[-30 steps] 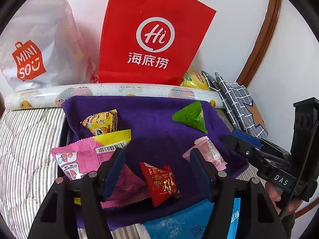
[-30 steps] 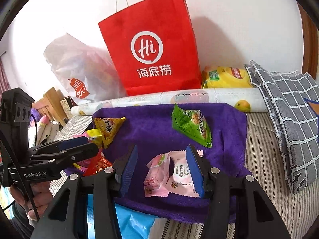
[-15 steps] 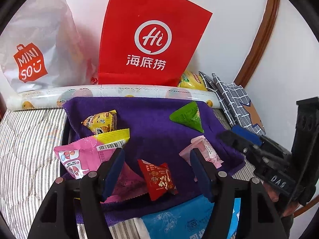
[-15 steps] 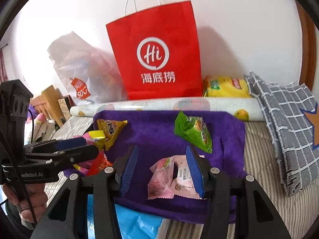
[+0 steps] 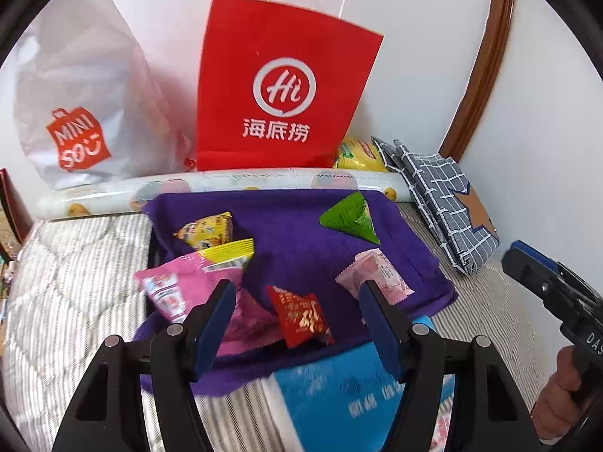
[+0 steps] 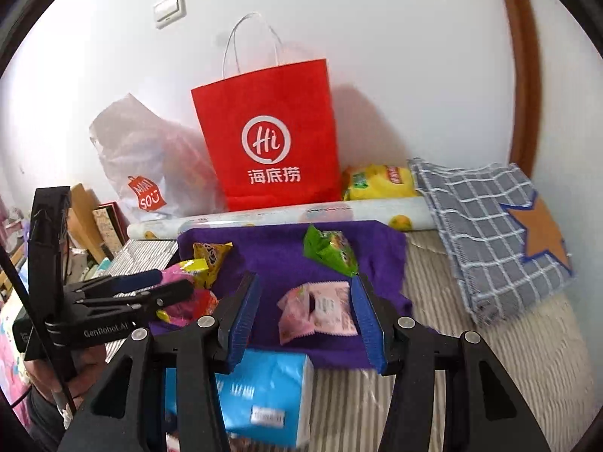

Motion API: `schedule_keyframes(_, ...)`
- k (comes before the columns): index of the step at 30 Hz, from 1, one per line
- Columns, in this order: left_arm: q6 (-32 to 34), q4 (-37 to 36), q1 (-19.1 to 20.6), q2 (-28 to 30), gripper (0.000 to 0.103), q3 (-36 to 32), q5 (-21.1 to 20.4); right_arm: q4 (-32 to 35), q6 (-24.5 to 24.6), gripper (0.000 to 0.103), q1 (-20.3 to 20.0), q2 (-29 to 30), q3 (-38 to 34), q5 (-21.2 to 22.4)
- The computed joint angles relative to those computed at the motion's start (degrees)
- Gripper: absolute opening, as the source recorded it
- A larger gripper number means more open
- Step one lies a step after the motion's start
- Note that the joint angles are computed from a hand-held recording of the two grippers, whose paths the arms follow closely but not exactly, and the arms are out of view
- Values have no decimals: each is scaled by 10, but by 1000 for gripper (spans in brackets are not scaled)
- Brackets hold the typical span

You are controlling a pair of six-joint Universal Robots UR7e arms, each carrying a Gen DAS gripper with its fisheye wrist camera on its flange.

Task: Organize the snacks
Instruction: 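Move both grippers back from the towel toward the snack pile, then grasp the white strawberry-print snack with the right gripper while the left approaches the pile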

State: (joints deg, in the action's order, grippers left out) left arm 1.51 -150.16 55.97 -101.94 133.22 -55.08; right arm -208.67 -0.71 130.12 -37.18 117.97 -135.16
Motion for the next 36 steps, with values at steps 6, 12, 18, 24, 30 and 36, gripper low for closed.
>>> schedule_keyframes(6,-32,68,-37,-84,69,22,27,25,45,51,42,-5,21,-33)
schedule_keyframes(12,-92,173,-79,-164,69,42,96,37,95,51,69,2,41,-32)
schedule_keyframes(18,-139,284,-97,-243,69,52,121,43,133,46,78,21,53,-26)
schedule_keyframes(24,-183,382,-133,-299,69,53,138,64,142,40,57,41,41,-10)
schedule_keyframes(30,-211,425,-151,-320,69,56,148,57,143,12,39,53,36,16)
schedule_keyframes(36,-211,410,-142,-312,69,60,135,4,110,9,65,41,35,-11)
